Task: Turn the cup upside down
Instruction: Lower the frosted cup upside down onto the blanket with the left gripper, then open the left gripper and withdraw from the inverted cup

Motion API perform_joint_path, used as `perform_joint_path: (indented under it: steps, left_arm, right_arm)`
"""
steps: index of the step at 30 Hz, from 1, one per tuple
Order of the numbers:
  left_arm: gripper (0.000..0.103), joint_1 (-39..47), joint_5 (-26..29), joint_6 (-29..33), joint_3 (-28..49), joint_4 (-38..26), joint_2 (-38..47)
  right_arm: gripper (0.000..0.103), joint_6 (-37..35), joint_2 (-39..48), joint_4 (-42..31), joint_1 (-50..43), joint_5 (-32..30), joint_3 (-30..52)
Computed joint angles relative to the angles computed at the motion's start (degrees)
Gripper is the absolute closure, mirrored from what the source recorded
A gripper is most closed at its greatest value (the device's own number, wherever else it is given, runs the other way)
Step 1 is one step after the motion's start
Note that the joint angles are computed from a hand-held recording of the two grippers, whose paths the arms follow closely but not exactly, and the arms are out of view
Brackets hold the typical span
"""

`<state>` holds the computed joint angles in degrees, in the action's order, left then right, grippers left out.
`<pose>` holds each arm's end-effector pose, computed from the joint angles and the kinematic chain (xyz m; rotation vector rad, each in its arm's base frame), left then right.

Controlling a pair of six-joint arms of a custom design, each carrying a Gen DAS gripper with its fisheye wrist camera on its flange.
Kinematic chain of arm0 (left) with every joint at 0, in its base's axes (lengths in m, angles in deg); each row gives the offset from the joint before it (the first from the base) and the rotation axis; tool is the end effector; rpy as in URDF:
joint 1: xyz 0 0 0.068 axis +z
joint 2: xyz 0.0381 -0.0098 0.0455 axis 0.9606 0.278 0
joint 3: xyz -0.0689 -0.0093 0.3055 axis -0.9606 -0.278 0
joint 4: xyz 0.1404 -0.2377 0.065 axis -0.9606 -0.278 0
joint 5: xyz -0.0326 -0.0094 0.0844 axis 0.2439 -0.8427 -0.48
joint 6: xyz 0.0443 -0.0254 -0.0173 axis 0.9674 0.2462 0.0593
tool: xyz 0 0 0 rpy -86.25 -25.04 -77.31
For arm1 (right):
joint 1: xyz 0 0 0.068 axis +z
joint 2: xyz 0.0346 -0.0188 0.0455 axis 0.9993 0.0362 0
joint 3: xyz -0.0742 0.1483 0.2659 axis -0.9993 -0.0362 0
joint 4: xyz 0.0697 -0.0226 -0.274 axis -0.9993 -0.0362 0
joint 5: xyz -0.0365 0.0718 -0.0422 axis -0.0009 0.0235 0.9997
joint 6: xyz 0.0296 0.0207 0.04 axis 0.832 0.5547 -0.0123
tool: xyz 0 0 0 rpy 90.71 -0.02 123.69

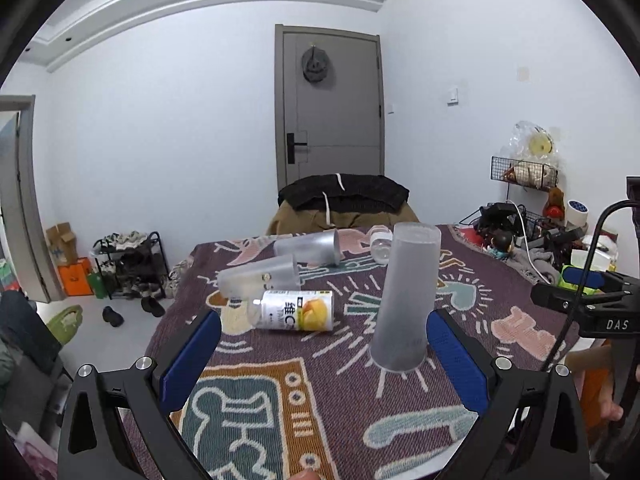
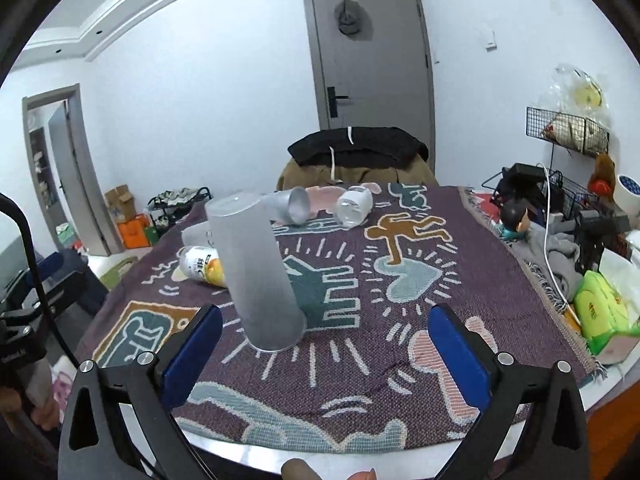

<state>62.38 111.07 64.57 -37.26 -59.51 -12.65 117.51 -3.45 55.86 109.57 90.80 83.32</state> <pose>0.3020 -0.0767 0.3159 0.6516 1.8429 -0.4360 0.2046 0.0607 0.3183 0.4327 2.0464 -0.0966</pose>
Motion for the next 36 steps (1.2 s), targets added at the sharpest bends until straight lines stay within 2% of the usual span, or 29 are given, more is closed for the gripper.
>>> perform_joint_path:
  steps: [7, 14, 22, 36]
  left_arm:
    - [0.0, 3.2, 1.6, 0.2, -2.7, 0.8, -1.6]
    - [0.0, 6.9, 4.4, -2.4, -4.0, 2.4, -2.2]
    - [0.0, 9.0, 5.2, -3.2, -4.3, 3.2, -2.4]
    - [0.0, 9.5, 5.9, -2.4, -4.8, 3.5, -2.7]
  right_arm:
    - [0.0, 0.4, 0.3, -1.8, 4.9, 4.0, 0.2]
    - [0.0, 2.8, 0.4, -3.6, 9.8, 6.4, -0.3]
    - [0.0, 4.3, 0.1, -2.1, 14.9, 10.3, -1.6]
    - [0.0, 4.1, -0.1, 0.0, 15.0, 9.8, -2.5]
